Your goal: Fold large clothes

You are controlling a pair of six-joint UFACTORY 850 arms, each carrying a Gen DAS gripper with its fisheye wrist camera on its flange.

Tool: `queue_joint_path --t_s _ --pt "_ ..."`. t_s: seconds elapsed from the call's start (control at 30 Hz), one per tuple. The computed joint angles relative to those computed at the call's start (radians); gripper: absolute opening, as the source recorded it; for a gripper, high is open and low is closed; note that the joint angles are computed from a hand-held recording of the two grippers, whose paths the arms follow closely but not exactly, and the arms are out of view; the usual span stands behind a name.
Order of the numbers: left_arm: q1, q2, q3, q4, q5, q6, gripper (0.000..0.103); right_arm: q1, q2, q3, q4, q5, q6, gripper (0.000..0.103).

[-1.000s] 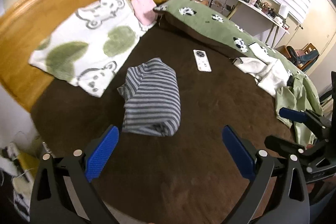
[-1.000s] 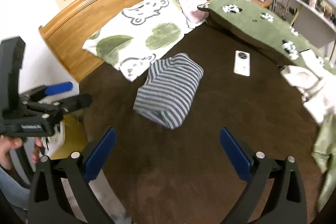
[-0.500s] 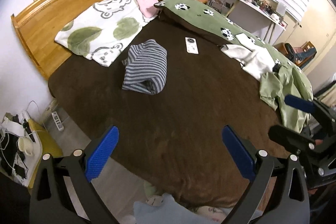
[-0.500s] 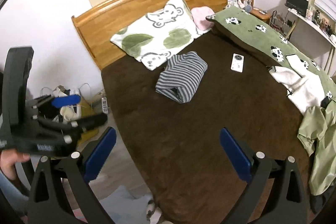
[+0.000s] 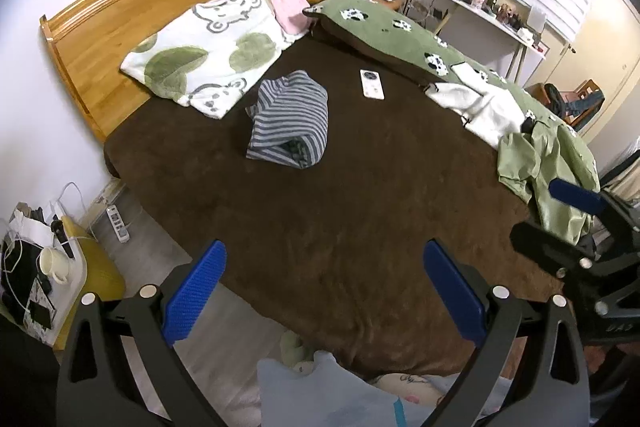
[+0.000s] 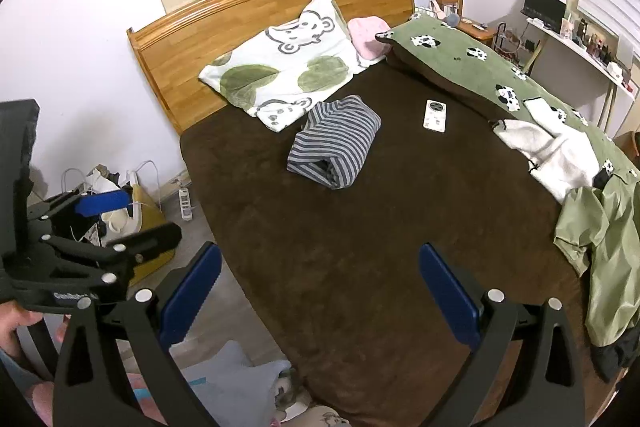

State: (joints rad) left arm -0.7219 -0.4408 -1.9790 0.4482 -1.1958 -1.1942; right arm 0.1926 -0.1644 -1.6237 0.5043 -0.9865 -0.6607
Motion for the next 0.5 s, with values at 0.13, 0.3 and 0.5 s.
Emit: queue_joint_path --t_s 0.13,0.3,0.5 --pt "-0.006 0.004 -0.001 0.017 0.002 -0.005 0.097 0.009 0.002 0.004 -0.013 0.01 0.006 0.097" --pt "-0.006 0.008 -0.002 0.025 0.001 -0.002 0.097 0.017 0.005 0.01 -0.026 0.019 0.012 0.097" --pt "-0.005 -0.011 -0.035 0.02 -0.027 0.023 0.097 0.02 0.005 0.012 -0.026 0.019 0.014 0.097"
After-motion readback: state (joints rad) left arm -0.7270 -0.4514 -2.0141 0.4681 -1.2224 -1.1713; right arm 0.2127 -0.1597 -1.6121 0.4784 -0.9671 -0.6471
